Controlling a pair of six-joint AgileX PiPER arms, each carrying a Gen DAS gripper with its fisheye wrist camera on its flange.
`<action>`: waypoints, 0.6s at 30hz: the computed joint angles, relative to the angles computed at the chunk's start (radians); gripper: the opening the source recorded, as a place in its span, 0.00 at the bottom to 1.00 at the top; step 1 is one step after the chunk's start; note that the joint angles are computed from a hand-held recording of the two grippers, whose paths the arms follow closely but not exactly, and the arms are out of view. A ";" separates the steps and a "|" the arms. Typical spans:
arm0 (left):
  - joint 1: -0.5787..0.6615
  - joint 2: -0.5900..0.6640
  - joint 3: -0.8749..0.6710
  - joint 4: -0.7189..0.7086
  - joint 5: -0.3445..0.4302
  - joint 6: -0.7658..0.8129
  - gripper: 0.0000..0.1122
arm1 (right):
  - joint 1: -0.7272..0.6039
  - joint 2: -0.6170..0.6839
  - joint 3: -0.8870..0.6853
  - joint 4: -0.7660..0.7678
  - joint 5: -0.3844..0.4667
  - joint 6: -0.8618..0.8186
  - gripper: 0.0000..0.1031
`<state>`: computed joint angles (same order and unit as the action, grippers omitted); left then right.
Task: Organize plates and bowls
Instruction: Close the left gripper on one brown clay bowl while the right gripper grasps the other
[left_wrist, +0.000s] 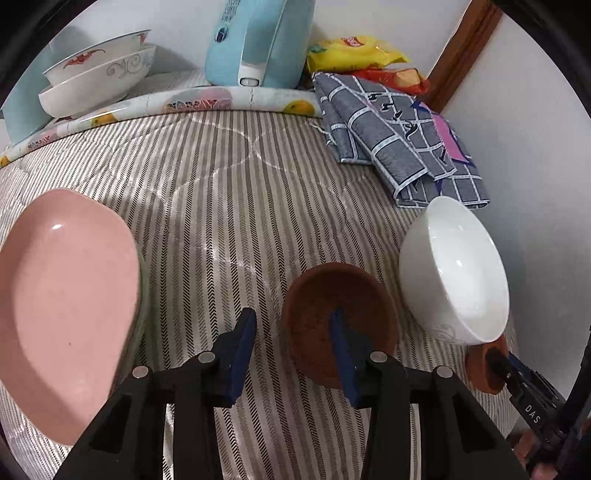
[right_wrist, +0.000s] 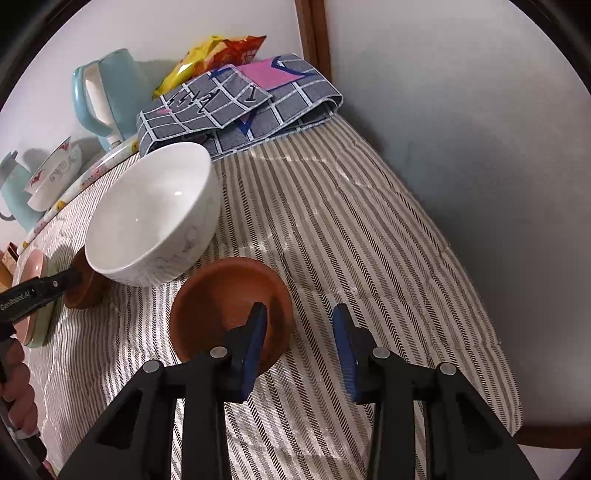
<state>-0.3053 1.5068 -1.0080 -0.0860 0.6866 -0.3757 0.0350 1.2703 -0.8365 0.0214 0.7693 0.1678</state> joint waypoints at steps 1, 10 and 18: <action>-0.002 0.005 -0.001 0.005 -0.001 -0.003 0.33 | -0.004 0.006 0.001 0.008 -0.004 -0.008 0.33; -0.015 0.024 -0.006 0.043 -0.001 -0.029 0.28 | -0.002 0.020 0.021 0.038 -0.054 -0.062 0.28; -0.020 0.014 0.015 0.047 -0.027 -0.023 0.28 | -0.011 -0.003 0.065 0.062 -0.113 -0.074 0.28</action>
